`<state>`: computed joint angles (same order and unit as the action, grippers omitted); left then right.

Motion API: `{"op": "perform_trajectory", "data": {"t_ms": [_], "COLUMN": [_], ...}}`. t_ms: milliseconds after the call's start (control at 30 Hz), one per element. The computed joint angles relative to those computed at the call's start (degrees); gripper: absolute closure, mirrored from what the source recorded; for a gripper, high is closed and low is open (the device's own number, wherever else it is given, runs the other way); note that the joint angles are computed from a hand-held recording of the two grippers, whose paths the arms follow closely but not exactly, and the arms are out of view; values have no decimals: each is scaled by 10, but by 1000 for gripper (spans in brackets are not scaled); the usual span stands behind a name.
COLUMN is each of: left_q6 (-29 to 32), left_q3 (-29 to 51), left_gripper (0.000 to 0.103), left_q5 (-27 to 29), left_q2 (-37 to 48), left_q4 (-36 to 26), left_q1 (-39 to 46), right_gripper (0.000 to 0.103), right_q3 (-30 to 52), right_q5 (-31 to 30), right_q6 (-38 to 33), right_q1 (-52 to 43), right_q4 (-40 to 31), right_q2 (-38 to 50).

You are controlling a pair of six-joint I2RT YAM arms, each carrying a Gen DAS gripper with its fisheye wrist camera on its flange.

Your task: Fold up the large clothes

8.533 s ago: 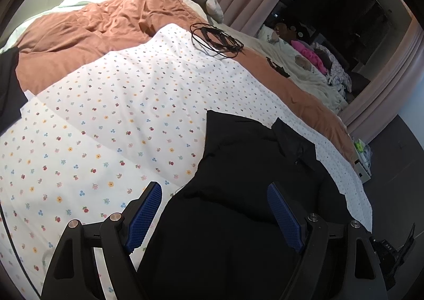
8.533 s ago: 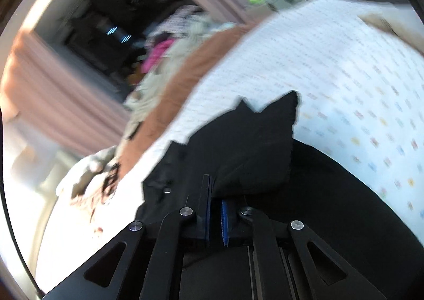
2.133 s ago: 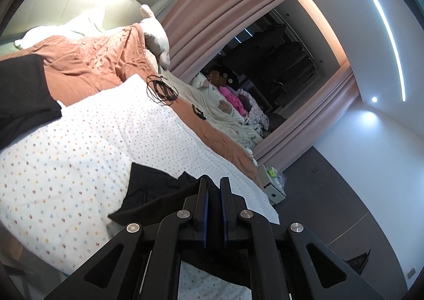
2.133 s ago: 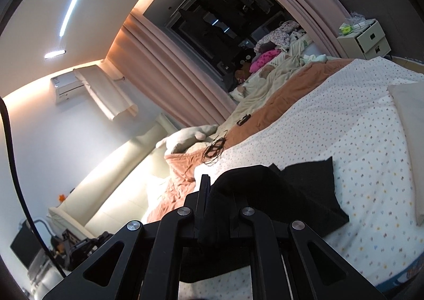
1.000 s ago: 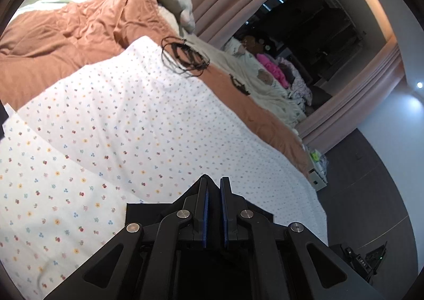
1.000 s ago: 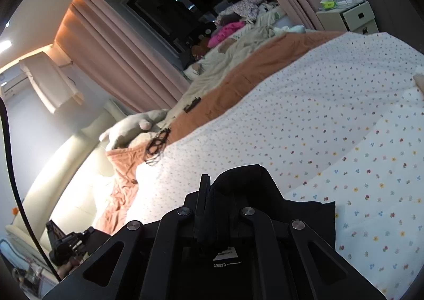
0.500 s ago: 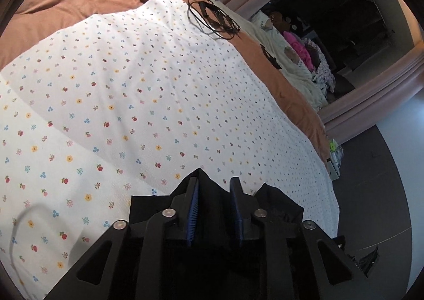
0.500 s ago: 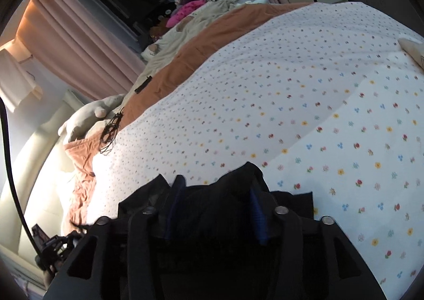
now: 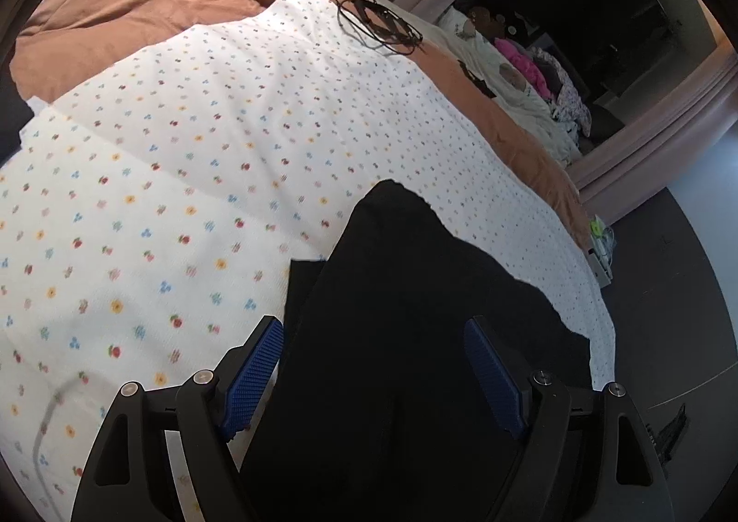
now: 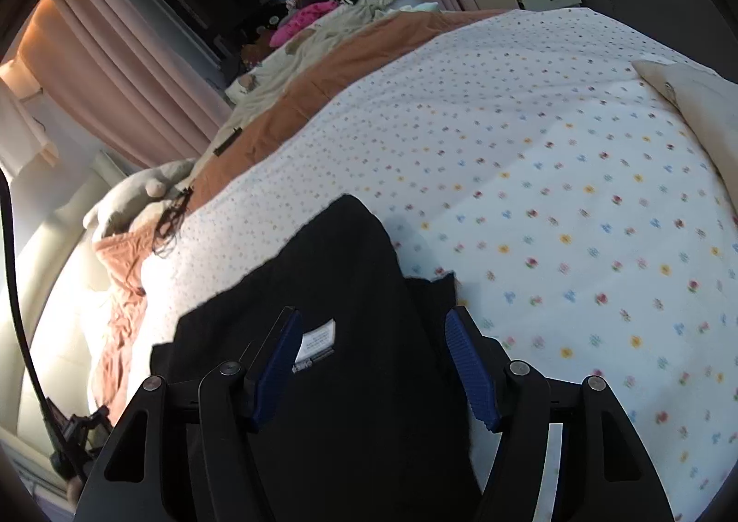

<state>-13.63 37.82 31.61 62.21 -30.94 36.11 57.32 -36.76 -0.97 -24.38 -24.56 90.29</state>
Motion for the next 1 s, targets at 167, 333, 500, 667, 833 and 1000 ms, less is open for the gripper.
{"op": "perform_trajectory", "data": {"t_ms": [167, 333, 500, 667, 833, 1000], "left_q6": [57, 108, 167, 235, 286, 273], "left_q3": [-35, -59, -71, -96, -117, -128], "left_gripper": [21, 22, 30, 41, 43, 43], "left_q5": [-23, -32, -29, -17, -19, -39], "left_q2": [-53, -112, -153, -187, -195, -214], "left_q4": [-62, -128, -189, -241, -265, -259], "left_q1": [15, 46, 81, 139, 186, 168], "right_gripper": [38, 38, 38, 44, 79, 89], "right_q3": [-15, -48, -82, -110, -126, -129], "right_q5": [18, 30, 21, -2, -21, 11], "right_q6": [-77, -154, -222, -294, -348, -309], "right_q1": [-25, -52, -96, -141, -169, -159], "right_q4": [-49, -83, -121, -159, -178, -140], "right_q2": [-18, -46, -66, -87, -86, -66]}}
